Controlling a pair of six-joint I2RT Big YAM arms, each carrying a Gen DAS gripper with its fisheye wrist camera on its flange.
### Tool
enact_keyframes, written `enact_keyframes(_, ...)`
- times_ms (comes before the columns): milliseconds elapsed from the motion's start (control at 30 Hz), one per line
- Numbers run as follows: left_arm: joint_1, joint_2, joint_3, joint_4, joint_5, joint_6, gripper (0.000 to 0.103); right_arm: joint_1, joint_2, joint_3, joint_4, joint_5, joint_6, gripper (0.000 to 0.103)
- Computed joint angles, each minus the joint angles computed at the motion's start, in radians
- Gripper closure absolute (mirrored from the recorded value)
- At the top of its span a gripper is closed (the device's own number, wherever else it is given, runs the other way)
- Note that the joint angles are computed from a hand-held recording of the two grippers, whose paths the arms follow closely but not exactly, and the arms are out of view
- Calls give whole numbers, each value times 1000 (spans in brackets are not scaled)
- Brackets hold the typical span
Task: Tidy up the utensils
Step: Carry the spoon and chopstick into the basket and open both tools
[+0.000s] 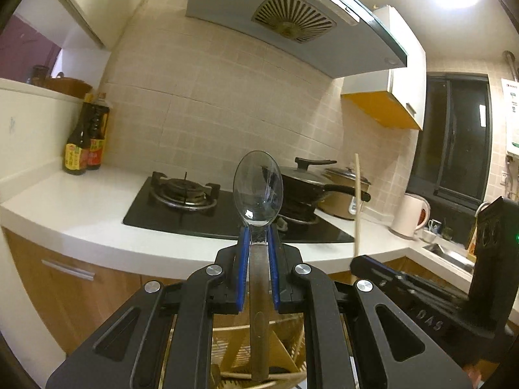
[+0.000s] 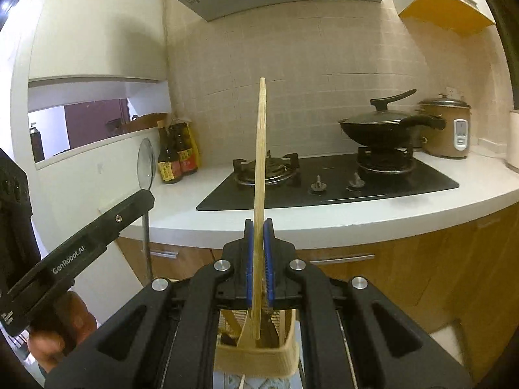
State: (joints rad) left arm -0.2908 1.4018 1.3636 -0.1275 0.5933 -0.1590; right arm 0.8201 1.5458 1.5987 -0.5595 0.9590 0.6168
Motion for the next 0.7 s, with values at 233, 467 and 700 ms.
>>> enact_keyframes(233,-28,30,-11,30,-54,36,93,-24,34,-41,85,-9,-35,99)
enact_keyframes(467,-32,44,-21,32,-69,50,93,-34,36,-75,123,-26,-37,99)
enact_keyframes(700,-19,47,-22,-9,-52,76,92,-21,35,-106,152,-19,-67,98)
